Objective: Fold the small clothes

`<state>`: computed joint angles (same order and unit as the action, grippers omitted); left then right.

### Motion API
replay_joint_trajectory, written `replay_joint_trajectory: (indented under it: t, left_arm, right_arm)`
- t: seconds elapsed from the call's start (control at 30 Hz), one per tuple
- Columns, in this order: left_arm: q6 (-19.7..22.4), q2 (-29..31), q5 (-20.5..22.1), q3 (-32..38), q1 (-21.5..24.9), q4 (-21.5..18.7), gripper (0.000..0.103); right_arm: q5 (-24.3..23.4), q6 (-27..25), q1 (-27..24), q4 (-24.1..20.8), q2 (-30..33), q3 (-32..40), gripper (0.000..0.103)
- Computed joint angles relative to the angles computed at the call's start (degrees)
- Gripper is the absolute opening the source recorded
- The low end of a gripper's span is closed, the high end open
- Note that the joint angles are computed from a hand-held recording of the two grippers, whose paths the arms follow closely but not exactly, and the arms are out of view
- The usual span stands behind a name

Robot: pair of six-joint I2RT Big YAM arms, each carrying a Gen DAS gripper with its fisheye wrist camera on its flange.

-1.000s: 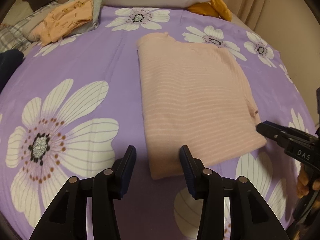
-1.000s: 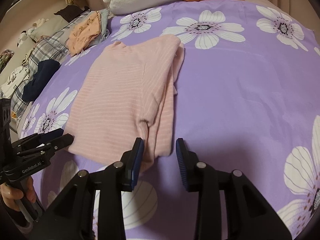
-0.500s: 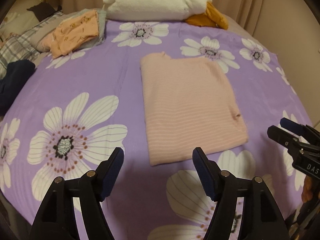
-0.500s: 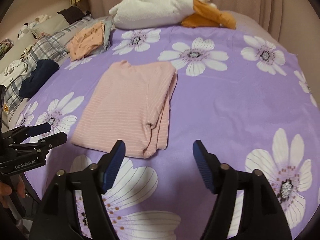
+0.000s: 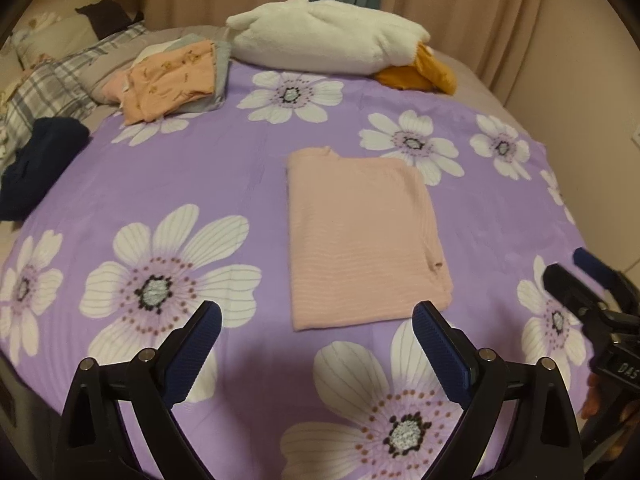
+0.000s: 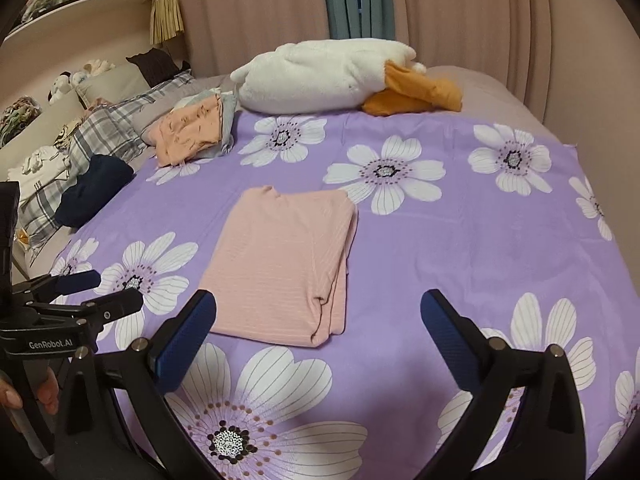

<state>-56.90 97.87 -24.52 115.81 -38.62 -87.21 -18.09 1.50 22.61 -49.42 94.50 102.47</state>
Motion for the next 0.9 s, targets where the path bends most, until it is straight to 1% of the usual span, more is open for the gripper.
replay_joint_trajectory:
  t: [0.07,0.17,0.33,0.5,0.67,0.9]
  left_arm:
    - [-0.19,0.57,-1.46,1.42,-0.42,-1.81,0.095]
    - [-0.5,1.24,-2.36,3.23,-0.77,-4.22,0.095]
    - [-0.41,1.45,-3.59,4.2,-1.24,-5.77,0.095]
    - [-0.94,2.59,-4.08,4.97,-1.13,-8.02,0.095]
    - [-1.38,2.25,-2.9,3.44,-0.67,-7.86,0.095]
    - [-1.49,2.35,-2.98,3.44,-0.71,-8.13,0.096]
  right_arm:
    - [-0.65,0.48,-0.14,0.05,-0.51,0.17,0.103]
    - [-0.29,0.85,-0.09,0.54,-1.41,0.03,0.103]
    - [-0.83,0.59,0.09,0.26,-1.63,-0.18,0.103]
    - [-0.23,0.4,0.51,-1.84,0.12,0.63,0.103]
    - [0.78,0.13,1.12,-3.05,0.9,0.58,0.103]
    - [0.7,-0.08,1.31,-3.44,1.33,1.13,0.103]
